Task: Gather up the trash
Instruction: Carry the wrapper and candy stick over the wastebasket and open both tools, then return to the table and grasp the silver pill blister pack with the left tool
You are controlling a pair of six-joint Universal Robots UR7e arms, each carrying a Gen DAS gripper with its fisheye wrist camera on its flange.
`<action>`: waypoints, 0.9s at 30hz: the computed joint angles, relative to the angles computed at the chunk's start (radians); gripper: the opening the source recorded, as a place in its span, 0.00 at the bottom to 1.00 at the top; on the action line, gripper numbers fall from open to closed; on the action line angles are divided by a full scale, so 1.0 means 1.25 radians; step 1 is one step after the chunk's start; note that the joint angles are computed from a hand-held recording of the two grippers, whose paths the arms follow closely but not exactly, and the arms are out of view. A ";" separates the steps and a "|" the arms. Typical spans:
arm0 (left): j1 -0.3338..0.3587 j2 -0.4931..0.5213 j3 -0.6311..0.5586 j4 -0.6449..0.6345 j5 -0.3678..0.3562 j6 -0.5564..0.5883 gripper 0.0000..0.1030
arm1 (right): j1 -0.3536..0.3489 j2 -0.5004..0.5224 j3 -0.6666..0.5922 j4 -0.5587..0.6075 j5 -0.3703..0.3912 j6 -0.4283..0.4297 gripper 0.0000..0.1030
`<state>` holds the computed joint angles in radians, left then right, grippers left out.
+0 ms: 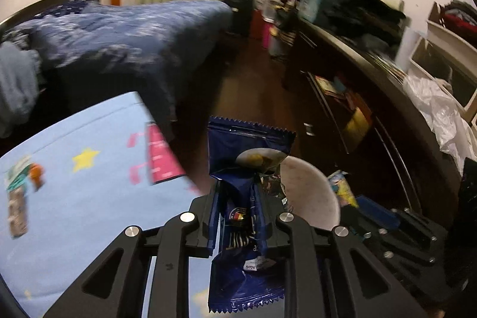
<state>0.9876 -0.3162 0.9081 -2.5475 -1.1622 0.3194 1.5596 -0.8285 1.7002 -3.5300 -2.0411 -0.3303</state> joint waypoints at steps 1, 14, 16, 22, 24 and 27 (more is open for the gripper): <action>-0.002 0.014 -0.019 0.015 0.001 0.000 0.21 | -0.009 0.001 -0.007 0.004 -0.004 0.006 0.25; -0.009 0.117 -0.158 0.053 -0.002 0.023 0.84 | -0.054 0.021 -0.067 0.013 -0.018 0.010 0.29; -0.007 0.119 -0.168 0.061 -0.009 0.018 0.84 | -0.053 0.025 -0.071 0.013 -0.022 0.010 0.32; 0.000 0.109 -0.177 0.074 -0.068 0.008 0.85 | -0.054 0.018 -0.061 0.017 -0.017 0.023 0.32; -0.001 0.093 -0.156 0.057 -0.078 0.012 0.86 | -0.053 0.014 -0.055 0.013 -0.016 0.023 0.33; 0.001 0.059 -0.107 0.020 -0.083 0.014 0.87 | -0.044 0.005 -0.041 0.008 -0.008 0.024 0.33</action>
<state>0.9887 -0.2424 0.7743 -2.5220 -1.2662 0.3365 1.5052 -0.8221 1.6485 -3.5198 -2.0505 -0.3000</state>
